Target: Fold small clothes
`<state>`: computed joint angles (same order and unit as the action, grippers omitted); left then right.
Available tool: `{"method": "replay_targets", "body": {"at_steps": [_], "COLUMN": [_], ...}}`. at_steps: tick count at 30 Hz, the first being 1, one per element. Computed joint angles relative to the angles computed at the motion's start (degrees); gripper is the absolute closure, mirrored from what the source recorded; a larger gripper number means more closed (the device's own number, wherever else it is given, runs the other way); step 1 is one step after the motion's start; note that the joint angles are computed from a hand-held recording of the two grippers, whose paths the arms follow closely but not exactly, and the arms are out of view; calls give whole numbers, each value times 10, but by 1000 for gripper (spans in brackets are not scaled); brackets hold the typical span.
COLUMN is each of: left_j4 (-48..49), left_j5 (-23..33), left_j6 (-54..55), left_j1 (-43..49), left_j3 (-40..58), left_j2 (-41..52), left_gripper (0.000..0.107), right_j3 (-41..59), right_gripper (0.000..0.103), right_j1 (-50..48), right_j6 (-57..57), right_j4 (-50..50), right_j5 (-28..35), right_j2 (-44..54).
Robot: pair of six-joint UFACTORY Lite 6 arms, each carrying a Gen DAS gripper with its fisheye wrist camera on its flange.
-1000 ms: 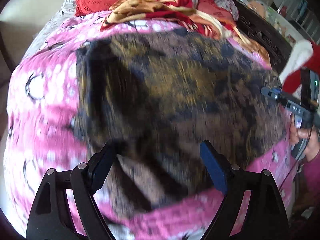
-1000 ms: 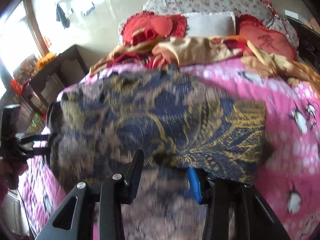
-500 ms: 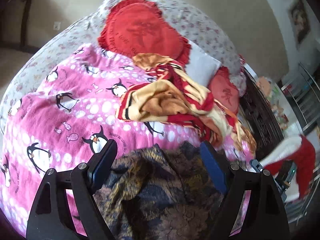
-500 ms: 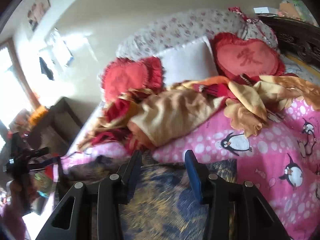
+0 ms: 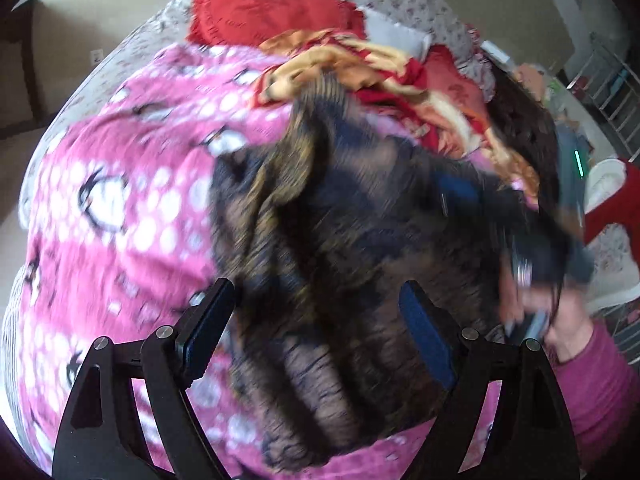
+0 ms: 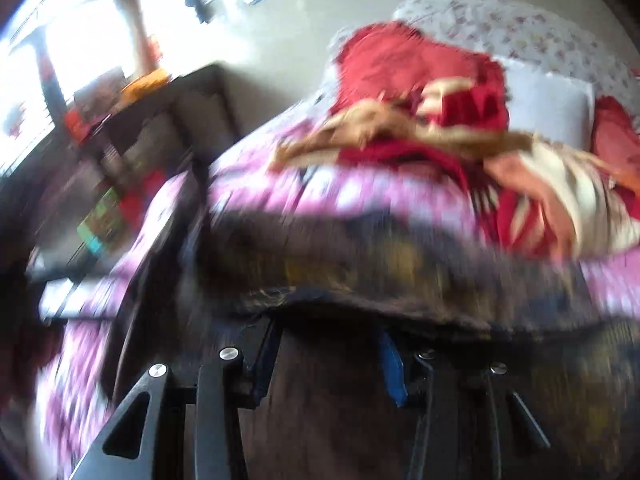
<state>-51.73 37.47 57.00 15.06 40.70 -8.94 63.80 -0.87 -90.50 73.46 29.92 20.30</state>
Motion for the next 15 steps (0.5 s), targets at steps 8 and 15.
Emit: {"method": "replay_targets", "body": {"at_steps": [8, 15], "left_j4": [-7, 12], "left_j5": [64, 9], "left_j6": [61, 83], "left_j1": [85, 76], "left_j3": [-56, -144], "left_j2": [-50, -74], "left_gripper": [22, 22], "right_j3": [29, -74], "right_gripper": [58, 58], "right_j1": [-68, -323], "right_j6": [85, 7], "right_j4": [-25, -114], "right_j5": [36, 57], "right_j2": [-8, -100]}}
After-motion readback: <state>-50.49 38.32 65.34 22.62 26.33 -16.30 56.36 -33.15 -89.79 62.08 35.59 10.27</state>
